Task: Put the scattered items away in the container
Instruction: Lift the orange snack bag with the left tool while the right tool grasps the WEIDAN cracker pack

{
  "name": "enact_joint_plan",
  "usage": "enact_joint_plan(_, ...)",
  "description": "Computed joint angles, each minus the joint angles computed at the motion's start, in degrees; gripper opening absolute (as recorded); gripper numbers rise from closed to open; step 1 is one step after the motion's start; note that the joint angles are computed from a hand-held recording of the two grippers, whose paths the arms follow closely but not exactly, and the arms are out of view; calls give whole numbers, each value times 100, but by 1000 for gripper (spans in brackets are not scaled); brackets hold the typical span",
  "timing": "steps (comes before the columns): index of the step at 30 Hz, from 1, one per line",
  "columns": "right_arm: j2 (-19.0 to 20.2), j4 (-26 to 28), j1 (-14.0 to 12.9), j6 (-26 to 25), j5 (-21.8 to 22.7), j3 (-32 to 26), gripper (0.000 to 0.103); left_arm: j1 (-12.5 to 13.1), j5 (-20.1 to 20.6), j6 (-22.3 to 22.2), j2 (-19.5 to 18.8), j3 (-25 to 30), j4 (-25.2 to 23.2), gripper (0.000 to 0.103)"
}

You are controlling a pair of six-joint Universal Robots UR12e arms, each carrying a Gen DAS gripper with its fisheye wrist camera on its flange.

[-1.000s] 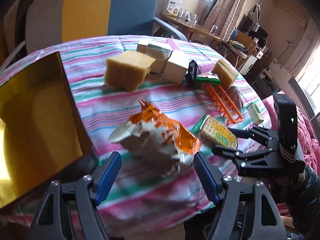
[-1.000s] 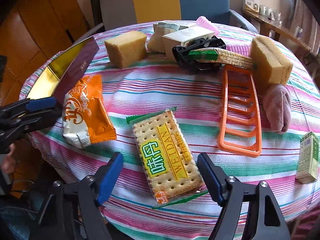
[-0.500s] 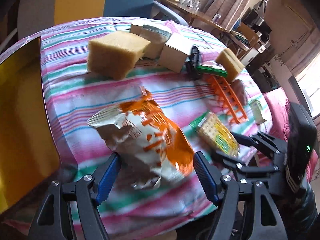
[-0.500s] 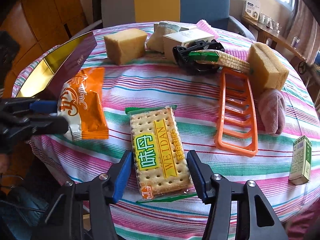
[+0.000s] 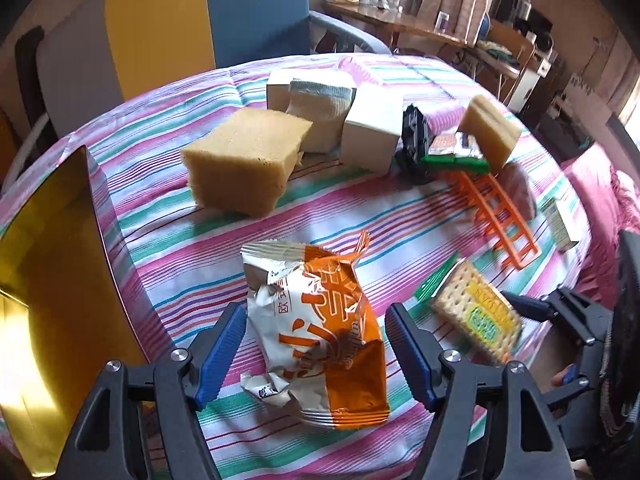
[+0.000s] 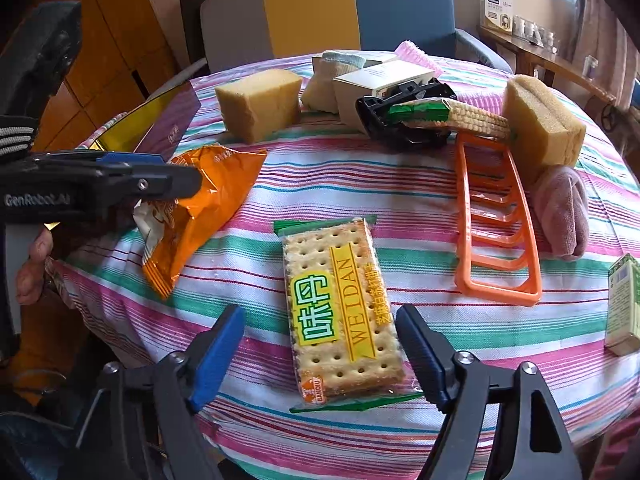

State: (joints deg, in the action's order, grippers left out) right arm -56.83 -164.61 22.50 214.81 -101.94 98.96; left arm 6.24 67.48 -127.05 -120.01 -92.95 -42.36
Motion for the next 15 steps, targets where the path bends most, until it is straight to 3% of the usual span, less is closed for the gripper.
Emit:
enact_joint_plan(6,-31,-145,-17,148,40,74,81,-17,-15,-41,-53,24,36,75)
enact_joint_plan(8,-35,-106,-14,150,23,66,81,-22,-14,-93,-103,103,-156,76)
enact_joint_plan(10,-34,-28,-8,126,-33,46,77,3,-105,-161,-126,156,-338,76)
enact_joint_plan(15,-37,225,-5,52,-222,-17,60,63,-257,-166,-91,33,-139,77)
